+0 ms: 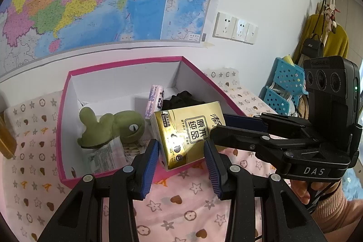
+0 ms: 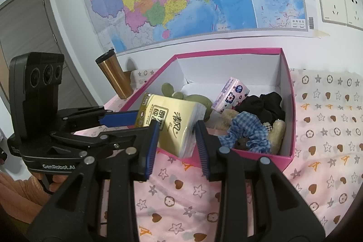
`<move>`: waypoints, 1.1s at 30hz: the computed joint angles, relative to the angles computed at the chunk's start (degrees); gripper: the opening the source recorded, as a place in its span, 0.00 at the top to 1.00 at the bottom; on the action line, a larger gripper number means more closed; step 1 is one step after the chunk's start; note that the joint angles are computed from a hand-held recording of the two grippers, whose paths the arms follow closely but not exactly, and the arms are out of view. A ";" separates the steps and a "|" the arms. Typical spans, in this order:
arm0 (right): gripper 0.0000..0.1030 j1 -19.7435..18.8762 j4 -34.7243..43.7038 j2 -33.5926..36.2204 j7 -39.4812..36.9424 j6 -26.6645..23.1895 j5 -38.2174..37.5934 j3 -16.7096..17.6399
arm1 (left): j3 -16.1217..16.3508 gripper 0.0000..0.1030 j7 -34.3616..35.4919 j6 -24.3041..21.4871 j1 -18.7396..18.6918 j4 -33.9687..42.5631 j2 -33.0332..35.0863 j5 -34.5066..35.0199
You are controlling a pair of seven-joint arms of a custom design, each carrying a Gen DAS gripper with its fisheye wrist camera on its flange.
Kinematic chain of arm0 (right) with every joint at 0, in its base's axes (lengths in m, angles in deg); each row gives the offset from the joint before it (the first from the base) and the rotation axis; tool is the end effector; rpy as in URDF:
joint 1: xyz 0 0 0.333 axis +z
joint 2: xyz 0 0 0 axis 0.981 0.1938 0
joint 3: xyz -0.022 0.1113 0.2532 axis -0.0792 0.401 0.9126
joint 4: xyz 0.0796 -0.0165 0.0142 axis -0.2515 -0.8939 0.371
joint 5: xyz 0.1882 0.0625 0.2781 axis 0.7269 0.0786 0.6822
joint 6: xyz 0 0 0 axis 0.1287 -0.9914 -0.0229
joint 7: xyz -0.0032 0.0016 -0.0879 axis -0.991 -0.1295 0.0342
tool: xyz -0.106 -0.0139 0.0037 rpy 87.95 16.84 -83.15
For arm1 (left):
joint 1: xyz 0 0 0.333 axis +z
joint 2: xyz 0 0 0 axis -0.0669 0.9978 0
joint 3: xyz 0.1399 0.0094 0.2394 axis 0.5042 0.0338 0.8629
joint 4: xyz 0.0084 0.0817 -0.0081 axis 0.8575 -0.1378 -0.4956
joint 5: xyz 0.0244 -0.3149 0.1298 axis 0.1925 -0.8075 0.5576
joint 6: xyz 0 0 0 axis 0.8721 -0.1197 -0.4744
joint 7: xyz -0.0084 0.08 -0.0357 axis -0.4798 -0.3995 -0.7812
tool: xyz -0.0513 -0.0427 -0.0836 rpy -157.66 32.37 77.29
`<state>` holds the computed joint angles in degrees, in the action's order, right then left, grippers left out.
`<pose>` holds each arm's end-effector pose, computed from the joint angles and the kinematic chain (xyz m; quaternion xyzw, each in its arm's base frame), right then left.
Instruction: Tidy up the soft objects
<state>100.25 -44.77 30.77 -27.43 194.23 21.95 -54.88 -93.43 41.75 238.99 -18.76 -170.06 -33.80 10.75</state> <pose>0.5142 0.2912 0.5718 -0.7753 0.3848 -0.0225 0.5003 0.4661 -0.2807 0.5771 -0.5784 0.6913 -0.3876 0.1929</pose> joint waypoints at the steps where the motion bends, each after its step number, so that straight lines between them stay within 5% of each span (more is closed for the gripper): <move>1: 0.65 -0.03 -0.02 -0.02 -0.07 -0.01 0.11 0.01 | 0.02 0.61 0.05 0.09 0.00 -0.02 0.01 -0.03; 33: 0.65 -1.63 6.25 5.36 2.84 -0.57 -2.83 1.38 | 1.04 0.61 0.59 -0.36 0.08 3.75 3.59 0.63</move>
<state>98.61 -38.52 36.13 -24.59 193.66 19.12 -53.50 -92.39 42.33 238.63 -18.68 -166.31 -30.21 11.38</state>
